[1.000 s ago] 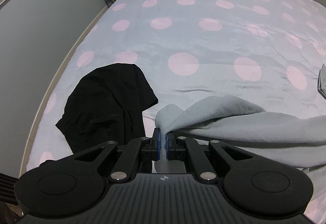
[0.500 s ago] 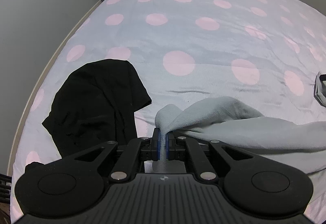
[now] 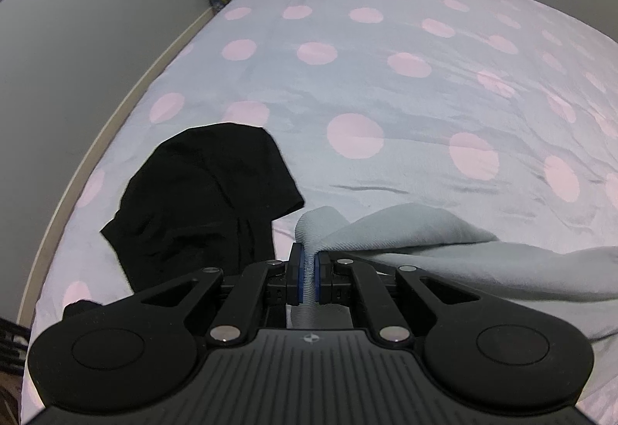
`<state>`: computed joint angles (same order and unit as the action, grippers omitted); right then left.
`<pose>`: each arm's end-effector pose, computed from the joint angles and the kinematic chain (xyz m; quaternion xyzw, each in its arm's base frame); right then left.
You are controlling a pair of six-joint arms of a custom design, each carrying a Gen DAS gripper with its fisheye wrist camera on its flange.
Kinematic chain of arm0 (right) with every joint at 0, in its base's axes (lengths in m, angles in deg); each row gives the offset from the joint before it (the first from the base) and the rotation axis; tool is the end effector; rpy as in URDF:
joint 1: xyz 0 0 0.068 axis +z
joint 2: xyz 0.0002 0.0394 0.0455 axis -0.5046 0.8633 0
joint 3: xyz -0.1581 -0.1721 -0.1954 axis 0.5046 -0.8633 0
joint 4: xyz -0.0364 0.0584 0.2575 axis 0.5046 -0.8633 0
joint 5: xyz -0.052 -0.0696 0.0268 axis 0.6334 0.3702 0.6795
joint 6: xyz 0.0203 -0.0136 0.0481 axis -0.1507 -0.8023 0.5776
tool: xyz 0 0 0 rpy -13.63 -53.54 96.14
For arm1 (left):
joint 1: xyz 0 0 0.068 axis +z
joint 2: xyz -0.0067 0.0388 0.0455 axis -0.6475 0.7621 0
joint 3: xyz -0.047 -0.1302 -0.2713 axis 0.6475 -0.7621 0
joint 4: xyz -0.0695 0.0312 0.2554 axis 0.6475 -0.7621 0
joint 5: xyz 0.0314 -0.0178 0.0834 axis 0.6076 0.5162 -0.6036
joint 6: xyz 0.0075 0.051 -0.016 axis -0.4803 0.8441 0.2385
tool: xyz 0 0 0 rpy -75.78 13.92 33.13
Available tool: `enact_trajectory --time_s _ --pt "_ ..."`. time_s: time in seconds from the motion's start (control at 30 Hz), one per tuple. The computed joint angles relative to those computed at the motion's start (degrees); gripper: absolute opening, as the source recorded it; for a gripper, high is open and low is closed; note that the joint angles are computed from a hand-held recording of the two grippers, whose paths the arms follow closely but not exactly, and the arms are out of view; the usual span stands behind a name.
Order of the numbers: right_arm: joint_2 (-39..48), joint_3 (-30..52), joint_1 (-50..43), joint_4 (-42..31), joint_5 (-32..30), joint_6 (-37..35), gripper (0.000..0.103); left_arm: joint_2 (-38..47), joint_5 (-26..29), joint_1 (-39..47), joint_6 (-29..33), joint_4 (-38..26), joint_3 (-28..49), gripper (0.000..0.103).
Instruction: Fold clothes
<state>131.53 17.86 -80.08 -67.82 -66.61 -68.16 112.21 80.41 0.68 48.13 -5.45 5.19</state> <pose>0.2249 -0.2394 0.2295 0.1125 0.9040 -0.0230 0.4118 0.0962 0.0773 0.1895 -0.1246 0.9548 0.0853 0.2559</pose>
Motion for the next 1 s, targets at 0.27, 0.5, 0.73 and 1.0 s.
enact_trajectory --time_s 0.27,0.5,0.73,1.0 --pt "3.68 9.67 -16.74 -6.20 -4.81 -2.01 0.003 0.55 -0.47 3.47 0.65 -2.55 1.03 0.003" --pt "3.75 9.88 -18.93 -6.71 -5.91 -5.37 0.003 -0.68 1.74 -1.06 -0.70 -5.70 2.01 0.004" --pt "1.71 6.76 -15.15 0.88 -1.79 -1.31 0.003 3.48 0.55 -7.62 -10.06 1.21 3.61 0.004" --pt "5.38 6.60 -6.16 5.96 8.60 1.28 0.003 18.47 -4.75 -14.16 -19.07 14.95 5.51 0.004"
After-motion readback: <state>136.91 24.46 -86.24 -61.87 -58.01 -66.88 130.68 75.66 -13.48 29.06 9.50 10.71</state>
